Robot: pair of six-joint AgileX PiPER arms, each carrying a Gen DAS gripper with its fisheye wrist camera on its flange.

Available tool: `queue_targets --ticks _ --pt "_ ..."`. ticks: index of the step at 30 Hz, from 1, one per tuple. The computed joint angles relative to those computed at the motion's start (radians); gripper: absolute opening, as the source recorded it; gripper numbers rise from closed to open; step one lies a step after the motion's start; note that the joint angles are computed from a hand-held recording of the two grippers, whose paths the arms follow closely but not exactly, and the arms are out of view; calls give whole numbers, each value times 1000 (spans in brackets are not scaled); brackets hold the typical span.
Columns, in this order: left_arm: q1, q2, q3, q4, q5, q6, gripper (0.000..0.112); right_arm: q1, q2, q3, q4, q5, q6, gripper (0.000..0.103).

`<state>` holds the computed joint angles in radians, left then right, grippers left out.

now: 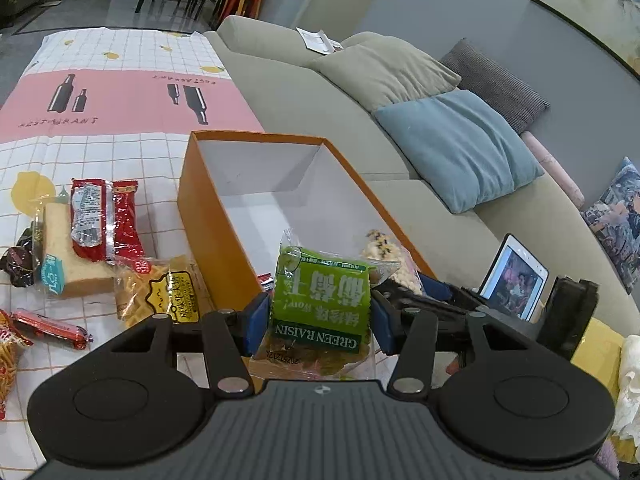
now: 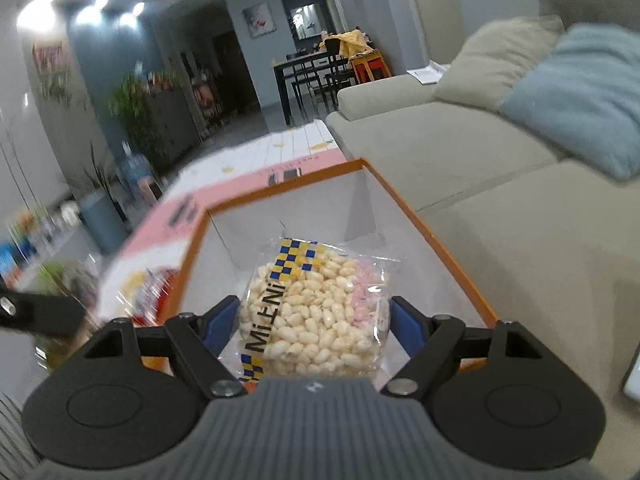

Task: Organize snacks
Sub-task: 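Lift both bags and carry them over the orange box, then open the right gripper to drop the white candy bag into the box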

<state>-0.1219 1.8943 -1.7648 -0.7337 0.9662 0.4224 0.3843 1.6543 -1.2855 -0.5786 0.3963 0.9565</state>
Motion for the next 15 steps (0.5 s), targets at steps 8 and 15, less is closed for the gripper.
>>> queue_targets --ticks 8,15 --pt "3 -20 18 10 -9 -7 60 77 143 -138 -181 293 -22 78" --pt "-8 -40 33 31 -23 4 60 83 156 -172 -178 358 -45 85"
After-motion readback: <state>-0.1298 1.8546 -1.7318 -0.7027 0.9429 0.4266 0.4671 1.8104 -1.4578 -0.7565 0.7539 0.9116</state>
